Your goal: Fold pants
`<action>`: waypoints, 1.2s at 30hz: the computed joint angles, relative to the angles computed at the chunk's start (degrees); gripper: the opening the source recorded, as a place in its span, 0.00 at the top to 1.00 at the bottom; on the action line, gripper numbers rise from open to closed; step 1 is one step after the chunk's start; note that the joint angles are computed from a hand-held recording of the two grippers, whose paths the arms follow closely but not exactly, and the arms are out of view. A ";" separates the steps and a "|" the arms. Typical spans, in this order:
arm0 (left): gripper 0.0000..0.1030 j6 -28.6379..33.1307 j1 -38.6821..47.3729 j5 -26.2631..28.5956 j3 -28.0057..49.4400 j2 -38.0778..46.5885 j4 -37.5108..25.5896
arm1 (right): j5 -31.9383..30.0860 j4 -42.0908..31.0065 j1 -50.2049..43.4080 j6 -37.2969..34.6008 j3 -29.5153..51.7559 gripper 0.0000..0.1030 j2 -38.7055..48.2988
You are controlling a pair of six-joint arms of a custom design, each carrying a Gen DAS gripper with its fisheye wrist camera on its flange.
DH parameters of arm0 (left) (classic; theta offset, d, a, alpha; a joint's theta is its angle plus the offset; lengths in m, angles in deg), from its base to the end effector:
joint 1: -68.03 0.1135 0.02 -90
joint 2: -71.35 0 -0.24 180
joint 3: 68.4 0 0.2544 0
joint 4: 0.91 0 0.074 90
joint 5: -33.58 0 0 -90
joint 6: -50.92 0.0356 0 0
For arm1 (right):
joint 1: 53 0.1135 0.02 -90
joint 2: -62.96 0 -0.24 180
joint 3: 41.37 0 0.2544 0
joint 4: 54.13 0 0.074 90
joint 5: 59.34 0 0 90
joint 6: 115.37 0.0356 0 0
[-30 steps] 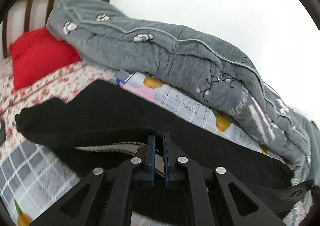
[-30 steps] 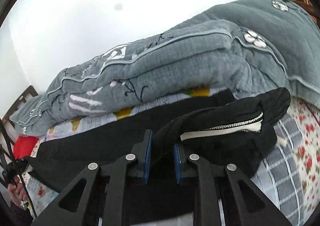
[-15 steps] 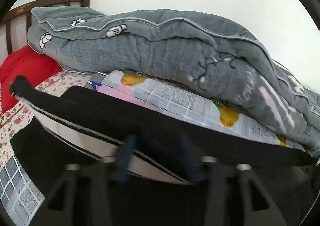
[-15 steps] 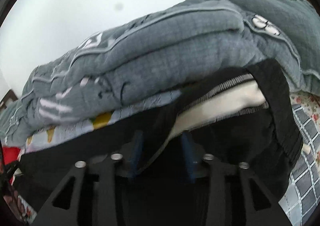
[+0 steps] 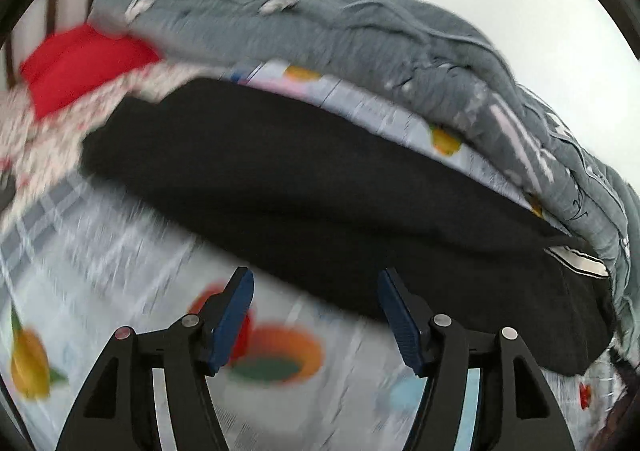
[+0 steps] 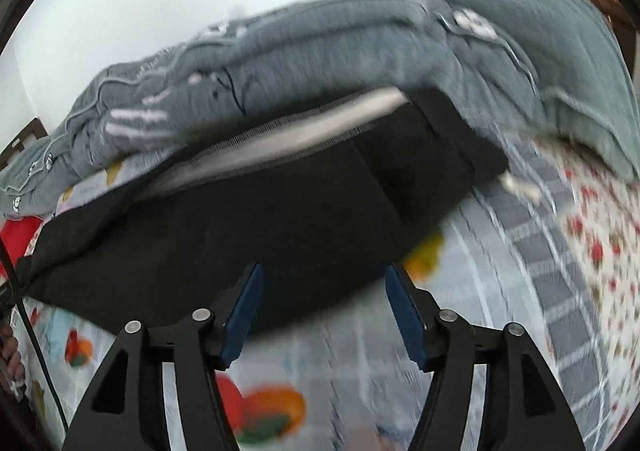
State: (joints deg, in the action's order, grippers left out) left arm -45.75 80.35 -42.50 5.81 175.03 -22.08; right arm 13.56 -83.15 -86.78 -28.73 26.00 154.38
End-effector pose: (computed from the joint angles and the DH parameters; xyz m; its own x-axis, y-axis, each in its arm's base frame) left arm 0.3605 0.0700 0.1376 -0.7435 -0.2778 -0.6083 -0.1454 0.9550 -0.2584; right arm 0.2744 -0.1710 0.1634 -0.6858 0.3914 -0.6136 0.3450 0.9172 0.1994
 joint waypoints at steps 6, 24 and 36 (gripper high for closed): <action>0.39 -1.63 4.25 7.18 -1.43 1.75 0.37 | -3.62 -2.47 -2.04 2.21 3.43 0.39 6.06; 0.89 -6.89 1.01 6.54 18.75 14.80 -8.49 | -10.59 0.83 -1.67 15.11 13.40 0.94 14.86; 0.90 4.52 6.76 11.40 -4.38 -7.30 -10.46 | -17.00 -9.63 -16.52 -2.32 -5.10 0.94 -9.50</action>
